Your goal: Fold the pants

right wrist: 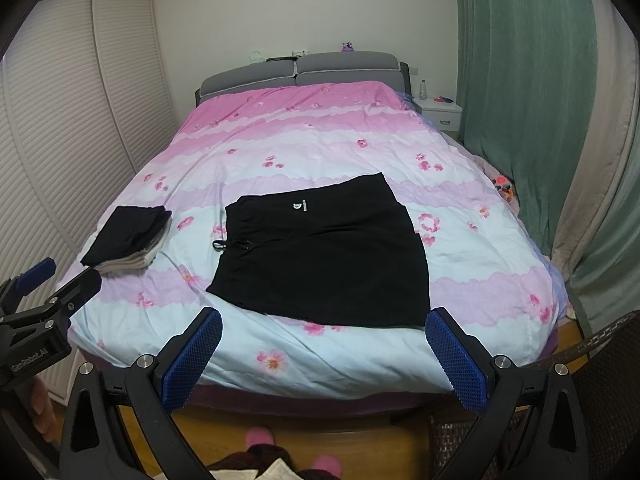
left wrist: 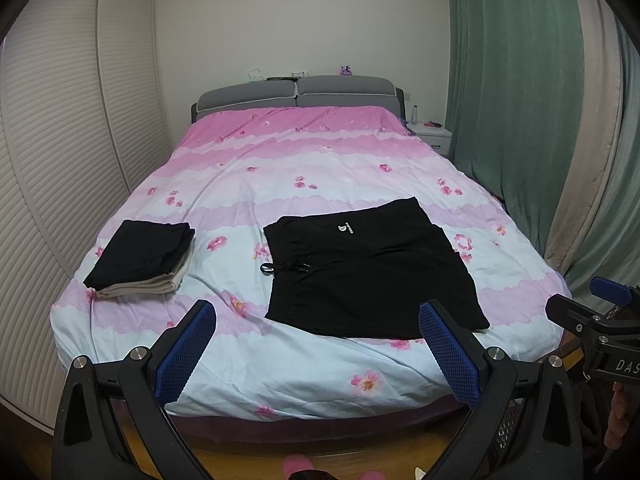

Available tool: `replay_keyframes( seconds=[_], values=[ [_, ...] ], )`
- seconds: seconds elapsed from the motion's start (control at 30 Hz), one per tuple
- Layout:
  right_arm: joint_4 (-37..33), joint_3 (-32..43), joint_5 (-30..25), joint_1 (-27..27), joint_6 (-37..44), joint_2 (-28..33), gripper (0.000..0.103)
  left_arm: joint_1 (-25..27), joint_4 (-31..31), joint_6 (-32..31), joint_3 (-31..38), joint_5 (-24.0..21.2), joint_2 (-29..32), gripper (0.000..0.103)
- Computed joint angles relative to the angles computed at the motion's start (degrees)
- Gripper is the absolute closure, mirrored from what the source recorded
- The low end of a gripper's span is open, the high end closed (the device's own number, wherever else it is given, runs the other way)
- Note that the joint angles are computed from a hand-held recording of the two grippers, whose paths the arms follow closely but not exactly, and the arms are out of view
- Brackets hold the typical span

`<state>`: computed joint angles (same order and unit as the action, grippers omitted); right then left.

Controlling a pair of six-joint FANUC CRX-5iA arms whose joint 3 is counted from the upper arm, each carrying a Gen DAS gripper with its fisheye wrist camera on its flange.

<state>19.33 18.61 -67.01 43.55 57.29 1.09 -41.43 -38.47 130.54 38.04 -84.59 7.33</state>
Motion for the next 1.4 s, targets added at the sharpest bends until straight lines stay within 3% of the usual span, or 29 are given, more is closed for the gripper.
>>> replay_keyframes(
  seconds=[0.93,1.23,1.4],
  values=[
    [-4.9,5.2,-2.6,-3.1,4.3,4.3,0.0,2.4,2.6,-0.2,1.2,-1.1,2.9,0.0],
    [-6.5,5.0,-1.4,-5.1,3.3,7.9,0.0,10.2,9.1,-0.7,-6.8,5.2,2.0,0.0],
    [-10.8,6.6,-3.0,-7.8,2.0,13.1,0.0,18.5,19.7,-4.5,-11.7,11.1,3.8,0.0]
  ],
)
